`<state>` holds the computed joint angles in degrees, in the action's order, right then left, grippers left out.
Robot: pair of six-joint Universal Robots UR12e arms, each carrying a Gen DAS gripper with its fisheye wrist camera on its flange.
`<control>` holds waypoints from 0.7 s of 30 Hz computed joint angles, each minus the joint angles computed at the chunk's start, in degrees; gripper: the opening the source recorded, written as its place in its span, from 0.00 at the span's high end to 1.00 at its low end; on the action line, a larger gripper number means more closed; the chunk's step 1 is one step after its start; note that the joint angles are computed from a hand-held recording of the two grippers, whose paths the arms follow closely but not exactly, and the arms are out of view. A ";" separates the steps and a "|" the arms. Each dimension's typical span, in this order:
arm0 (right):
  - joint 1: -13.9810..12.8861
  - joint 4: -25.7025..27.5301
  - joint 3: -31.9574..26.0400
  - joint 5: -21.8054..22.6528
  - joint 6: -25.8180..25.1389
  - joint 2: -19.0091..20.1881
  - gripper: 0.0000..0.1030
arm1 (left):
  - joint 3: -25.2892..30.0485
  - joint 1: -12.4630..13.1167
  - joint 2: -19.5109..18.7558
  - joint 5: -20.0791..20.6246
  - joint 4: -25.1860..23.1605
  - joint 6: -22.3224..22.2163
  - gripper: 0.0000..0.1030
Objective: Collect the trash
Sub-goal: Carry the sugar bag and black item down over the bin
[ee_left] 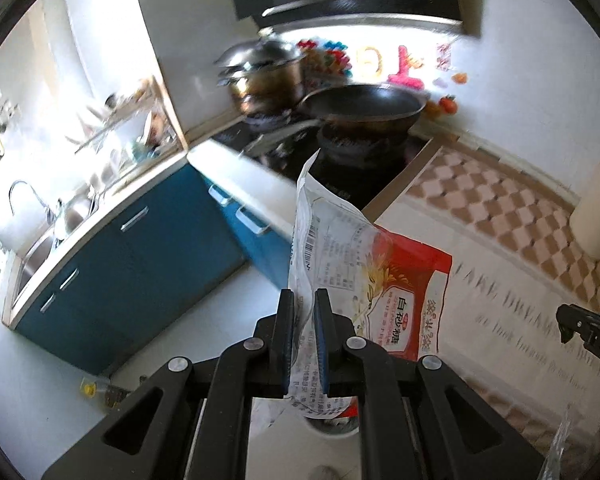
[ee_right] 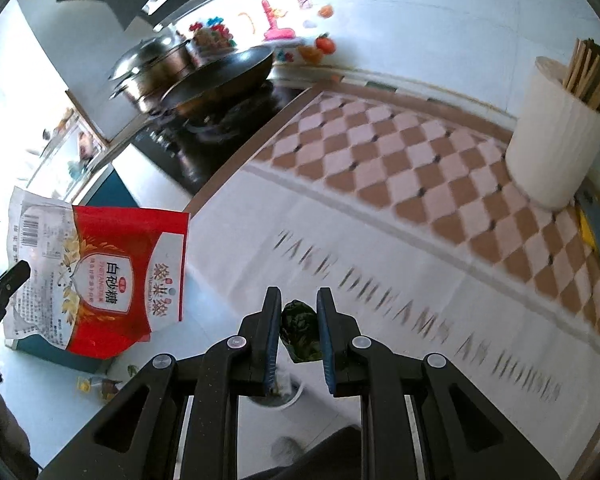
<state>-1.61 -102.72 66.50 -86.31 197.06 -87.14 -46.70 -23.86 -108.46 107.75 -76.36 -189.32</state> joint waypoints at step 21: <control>13.30 -1.14 17.29 1.80 0.91 7.76 0.82 | -30.20 7.34 0.19 -4.46 -2.06 -5.27 0.93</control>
